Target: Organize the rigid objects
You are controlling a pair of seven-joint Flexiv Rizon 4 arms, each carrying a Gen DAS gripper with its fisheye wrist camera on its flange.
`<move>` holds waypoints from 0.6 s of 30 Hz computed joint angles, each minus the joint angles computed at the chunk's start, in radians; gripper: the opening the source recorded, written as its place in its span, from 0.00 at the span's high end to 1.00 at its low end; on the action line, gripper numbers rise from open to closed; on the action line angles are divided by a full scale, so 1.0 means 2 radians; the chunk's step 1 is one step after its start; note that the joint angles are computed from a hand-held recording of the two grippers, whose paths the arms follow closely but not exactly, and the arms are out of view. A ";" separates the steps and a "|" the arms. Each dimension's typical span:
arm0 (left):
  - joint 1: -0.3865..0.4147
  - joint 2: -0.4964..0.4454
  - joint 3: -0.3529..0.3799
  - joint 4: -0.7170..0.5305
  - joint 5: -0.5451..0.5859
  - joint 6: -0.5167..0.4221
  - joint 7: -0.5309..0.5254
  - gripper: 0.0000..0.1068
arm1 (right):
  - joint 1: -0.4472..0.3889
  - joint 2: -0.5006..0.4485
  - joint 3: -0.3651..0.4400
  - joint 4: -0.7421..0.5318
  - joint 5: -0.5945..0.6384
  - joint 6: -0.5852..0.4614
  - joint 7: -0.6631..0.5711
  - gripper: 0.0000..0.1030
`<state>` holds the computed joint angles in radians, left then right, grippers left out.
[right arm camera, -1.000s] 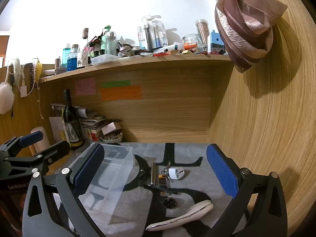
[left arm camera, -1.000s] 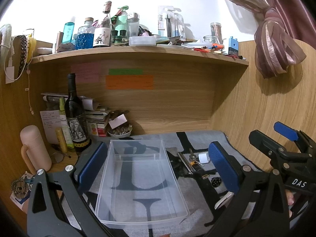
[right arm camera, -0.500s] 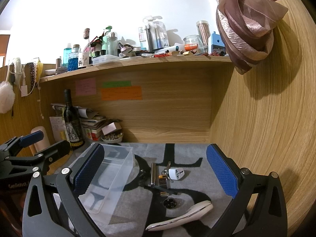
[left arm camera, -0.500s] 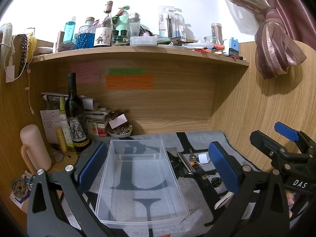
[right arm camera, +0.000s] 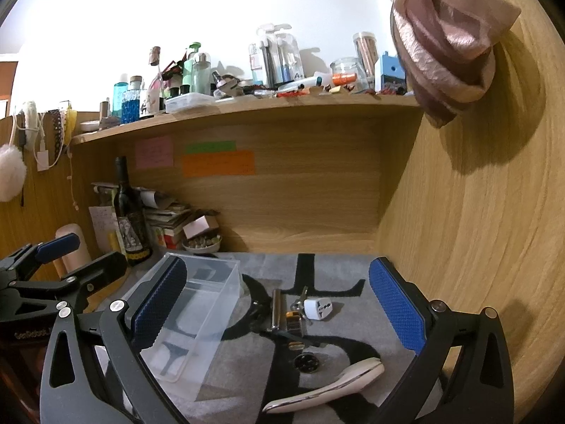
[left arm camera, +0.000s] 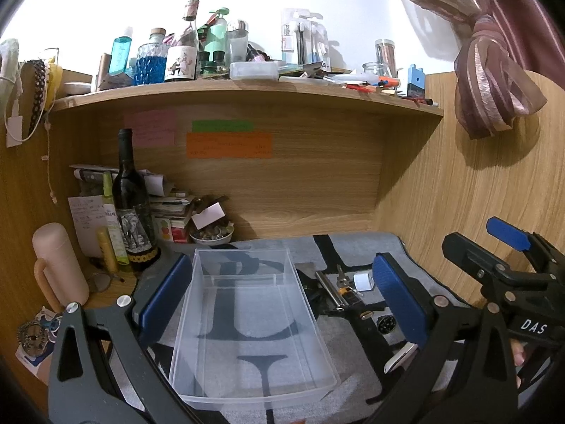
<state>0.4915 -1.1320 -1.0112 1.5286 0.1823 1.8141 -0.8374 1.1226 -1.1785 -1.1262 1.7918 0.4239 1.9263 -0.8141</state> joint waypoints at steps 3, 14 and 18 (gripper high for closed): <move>0.001 -0.006 -0.004 -0.009 -0.004 -0.017 0.007 0.04 | -0.013 0.009 0.014 -0.008 -0.008 -0.005 -0.002 0.00; -0.086 0.022 0.142 -0.135 -0.143 -0.144 0.020 0.45 | -0.073 0.040 0.065 -0.037 -0.079 -0.055 0.011 0.23; -0.128 0.012 0.215 -0.206 -0.182 -0.223 0.020 0.50 | -0.086 0.041 0.069 -0.040 -0.108 -0.075 0.025 0.28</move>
